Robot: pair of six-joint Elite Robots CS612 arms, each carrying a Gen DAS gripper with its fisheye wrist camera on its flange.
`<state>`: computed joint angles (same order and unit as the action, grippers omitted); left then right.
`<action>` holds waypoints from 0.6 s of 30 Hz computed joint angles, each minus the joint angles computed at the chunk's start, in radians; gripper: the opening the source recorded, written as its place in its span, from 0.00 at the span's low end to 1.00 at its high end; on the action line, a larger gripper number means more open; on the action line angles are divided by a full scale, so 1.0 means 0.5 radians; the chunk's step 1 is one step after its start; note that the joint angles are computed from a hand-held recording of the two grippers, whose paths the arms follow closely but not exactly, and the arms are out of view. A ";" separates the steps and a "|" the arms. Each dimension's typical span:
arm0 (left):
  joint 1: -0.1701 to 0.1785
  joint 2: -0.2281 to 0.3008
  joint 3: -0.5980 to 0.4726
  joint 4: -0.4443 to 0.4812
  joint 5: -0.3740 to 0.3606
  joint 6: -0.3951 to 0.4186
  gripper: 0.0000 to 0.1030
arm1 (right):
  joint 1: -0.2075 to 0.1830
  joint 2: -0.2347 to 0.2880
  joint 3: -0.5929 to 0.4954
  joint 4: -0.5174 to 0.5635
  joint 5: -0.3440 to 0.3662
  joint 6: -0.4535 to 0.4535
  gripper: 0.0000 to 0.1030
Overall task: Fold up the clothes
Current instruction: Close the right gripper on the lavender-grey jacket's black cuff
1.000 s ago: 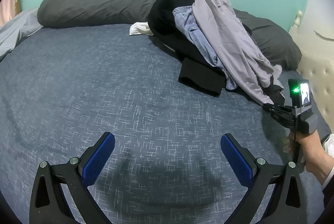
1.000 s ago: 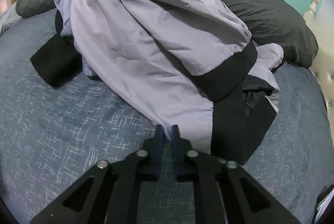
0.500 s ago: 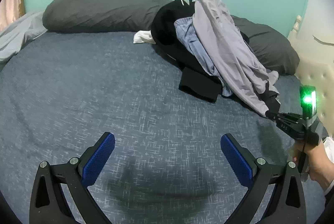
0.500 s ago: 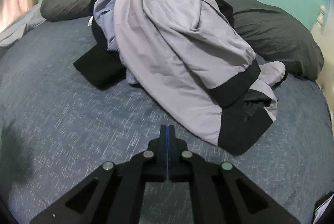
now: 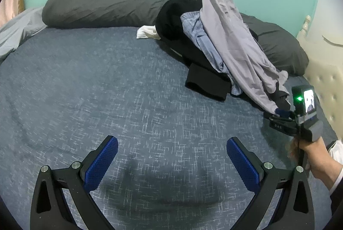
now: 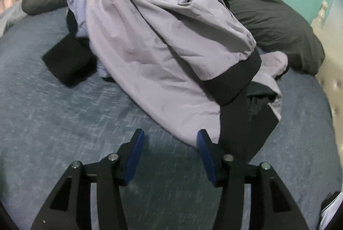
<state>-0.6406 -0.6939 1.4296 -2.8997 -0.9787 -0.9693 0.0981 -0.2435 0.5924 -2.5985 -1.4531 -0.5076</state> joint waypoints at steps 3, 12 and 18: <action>0.000 0.011 0.001 -0.009 -0.006 -0.003 1.00 | 0.010 0.055 -0.088 0.003 -0.066 -0.015 0.29; -0.002 0.011 0.012 -0.012 -0.008 -0.004 1.00 | -0.015 0.010 -0.012 -0.088 0.060 -0.072 0.01; -0.011 -0.038 0.055 0.041 -0.008 -0.055 1.00 | -0.051 -0.152 0.252 -0.237 0.239 -0.093 0.01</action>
<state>-0.6461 -0.7130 1.4571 -2.8793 -0.9827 -0.9969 0.0724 -0.3194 0.7186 -2.7168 -1.3336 -0.5542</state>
